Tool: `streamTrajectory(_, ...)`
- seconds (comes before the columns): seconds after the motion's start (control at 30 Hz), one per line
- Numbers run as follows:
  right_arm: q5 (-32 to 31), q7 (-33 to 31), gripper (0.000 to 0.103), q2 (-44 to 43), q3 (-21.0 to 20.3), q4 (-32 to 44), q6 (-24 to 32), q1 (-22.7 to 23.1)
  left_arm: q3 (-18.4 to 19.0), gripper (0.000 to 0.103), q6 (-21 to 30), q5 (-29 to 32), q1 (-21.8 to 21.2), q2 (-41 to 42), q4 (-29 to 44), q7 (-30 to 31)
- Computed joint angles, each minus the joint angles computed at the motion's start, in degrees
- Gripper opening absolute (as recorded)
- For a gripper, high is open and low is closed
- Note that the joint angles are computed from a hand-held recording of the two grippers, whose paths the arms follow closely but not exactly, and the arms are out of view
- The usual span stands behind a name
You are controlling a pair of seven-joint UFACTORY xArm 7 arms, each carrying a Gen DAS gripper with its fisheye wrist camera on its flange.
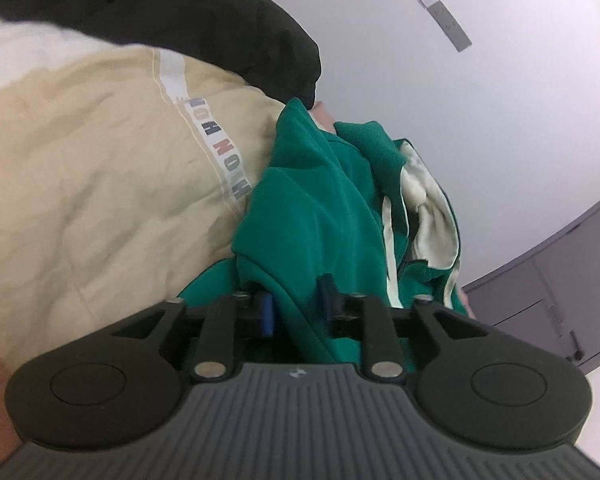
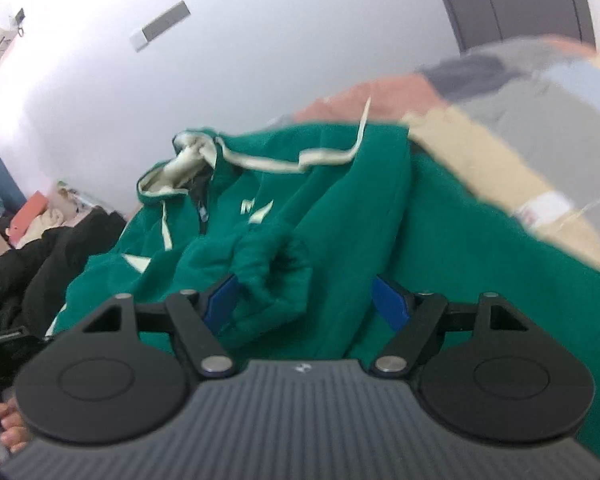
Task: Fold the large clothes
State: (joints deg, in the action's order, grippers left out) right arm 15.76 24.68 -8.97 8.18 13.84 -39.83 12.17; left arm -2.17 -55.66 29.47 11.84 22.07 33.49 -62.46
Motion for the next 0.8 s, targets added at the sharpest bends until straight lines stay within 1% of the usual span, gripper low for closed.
streamTrajectory(0.03, 0.8, -1.0, 0.077, -0.4, 0.5, -0.3, -0.8, 0.0, 0.2, 0.049, 0.4, -0.6, -0.4, -1.2, -1.1, 0.8)
streamTrajectory(0.07, 1.6, -2.3, 0.077, -0.2, 1.0, -0.4, -1.7, 0.0, 0.3, 0.052, 0.3, -1.7, -1.0, -2.0, -2.2, 2.0)
streamTrajectory(0.13, 5.1, -7.3, 0.076, 0.0, 3.0, 0.1, -3.3, 0.3, 0.7, 0.055, 1.0, -5.0, -2.7, -4.7, -5.1, 5.4)
streamTrajectory(0.2, 5.6, -11.6, 0.076, 0.2, 3.6, 0.2, -5.3, 0.8, 0.9, 0.055, 2.0, -9.3, -4.9, -7.6, -7.9, 9.6)
streamTrajectory(0.23, 5.2, -13.3, 0.074, 0.3, 3.7, 0.4, -6.0, 1.2, 0.9, 0.055, 1.9, -11.9, -6.2, -9.0, -9.4, 12.2)
streamTrajectory(0.27, 2.9, -13.4, 0.068, 1.1, 2.9, 1.1, -6.5, 1.5, 0.8, 0.055, 1.5, -13.9, -7.3, -10.1, -10.6, 14.4)
streamTrajectory(0.3, 0.3, -12.9, 0.065, 1.4, 2.0, 1.3, -6.4, 1.7, 0.7, 0.055, 0.5, -15.1, -8.2, -10.7, -11.5, 16.5)
streamTrajectory(0.33, -1.4, -13.0, 0.057, 1.5, 1.6, 1.6, -5.8, 2.0, 0.6, 0.055, -0.9, -15.3, -8.8, -11.0, -12.1, 18.1)
streamTrajectory(0.37, -2.2, -13.9, 0.047, 1.7, 1.4, 2.2, -4.4, 2.1, 0.4, 0.055, -2.5, -15.3, -9.5, -11.0, -12.6, 19.5)
streamTrajectory(0.43, -2.3, -16.5, 0.038, 2.4, 1.7, 3.5, -1.5, 2.3, -0.1, 0.055, -4.4, -14.7, -10.5, -11.1, -12.8, 21.4)
streamTrajectory(0.5, -5.5, -15.4, 0.037, 3.2, 0.6, 4.3, 0.1, 2.4, -0.6, 0.055, -4.7, -14.3, -11.5, -10.9, -12.2, 22.6)
streamTrajectory(0.57, -8.3, -14.1, 0.037, 4.5, -0.3, 5.3, 1.9, 2.3, -1.2, 0.055, -3.4, -17.2, -13.6, -10.7, -11.5, 25.6)
streamTrajectory(0.6, -9.2, -14.1, 0.037, 5.0, -0.5, 5.7, 3.0, 2.1, -1.3, 0.055, -2.8, -17.3, -14.1, -9.8, -10.6, 26.5)
streamTrajectory(0.7, -10.9, -13.4, 0.037, 5.8, -1.1, 6.1, 5.0, 1.7, -1.5, 0.055, 0.3, -18.8, -15.3, -7.8, -8.6, 29.2)
streamTrajectory(0.8, -15.6, -9.4, 0.037, 6.2, -2.4, 6.2, 5.8, 1.0, -1.7, 0.054, 4.9, -16.4, -14.5, -5.8, -6.0, 28.5)
